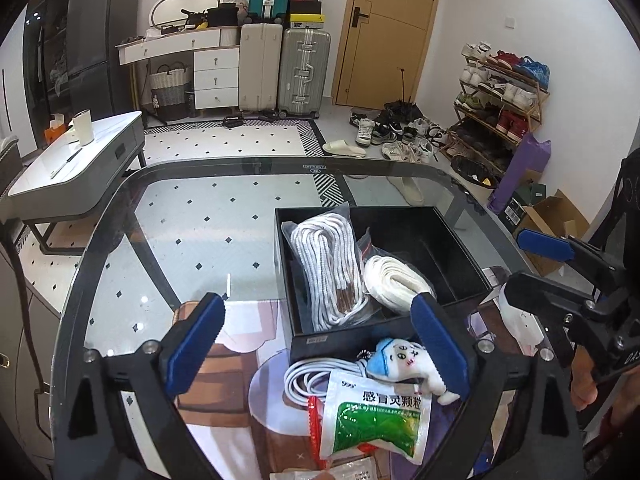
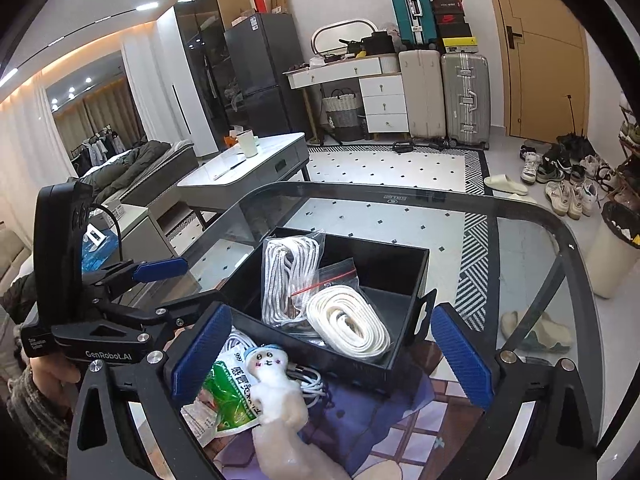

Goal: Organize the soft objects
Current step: 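Lower both rope bags into the black box and open both grippers, then move the right gripper to the white foam and grasp it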

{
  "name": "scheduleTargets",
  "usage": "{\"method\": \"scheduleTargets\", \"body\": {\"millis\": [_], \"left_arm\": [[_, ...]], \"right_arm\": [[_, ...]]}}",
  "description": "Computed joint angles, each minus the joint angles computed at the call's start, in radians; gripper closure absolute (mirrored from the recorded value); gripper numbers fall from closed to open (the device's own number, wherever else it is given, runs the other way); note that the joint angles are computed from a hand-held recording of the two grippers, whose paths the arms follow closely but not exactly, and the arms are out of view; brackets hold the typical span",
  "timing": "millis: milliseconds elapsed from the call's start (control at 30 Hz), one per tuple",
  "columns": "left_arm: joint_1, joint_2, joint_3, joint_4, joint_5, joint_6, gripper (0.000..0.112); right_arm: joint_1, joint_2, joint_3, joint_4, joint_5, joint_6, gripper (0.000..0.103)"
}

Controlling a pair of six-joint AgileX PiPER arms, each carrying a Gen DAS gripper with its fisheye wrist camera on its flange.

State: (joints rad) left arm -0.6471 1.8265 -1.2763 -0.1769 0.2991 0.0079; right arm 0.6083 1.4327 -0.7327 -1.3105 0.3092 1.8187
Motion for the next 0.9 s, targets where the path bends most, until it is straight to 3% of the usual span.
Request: {"method": "scheduleTargets", "body": {"millis": [167, 600, 800, 900], "left_arm": [[-0.002, -0.059, 0.088, 0.036, -0.041, -0.053, 0.010], [-0.027, -0.160, 0.265, 0.215, -0.091, -0.254, 0.009], [-0.056, -0.193, 0.323, 0.373, -0.086, -0.416, 0.009], [-0.060, -0.205, 0.345, 0.353, -0.087, -0.393, 0.009]], "right_arm": [[0.051, -0.046, 0.043, -0.017, 0.028, 0.040, 0.002], [0.219, -0.106, 0.115, 0.005, 0.143, 0.084, 0.002], [0.264, -0.107, 0.142, -0.020, 0.166, 0.151, 0.002], [0.290, -0.099, 0.144, -0.009, 0.183, 0.146, 0.002]]}}
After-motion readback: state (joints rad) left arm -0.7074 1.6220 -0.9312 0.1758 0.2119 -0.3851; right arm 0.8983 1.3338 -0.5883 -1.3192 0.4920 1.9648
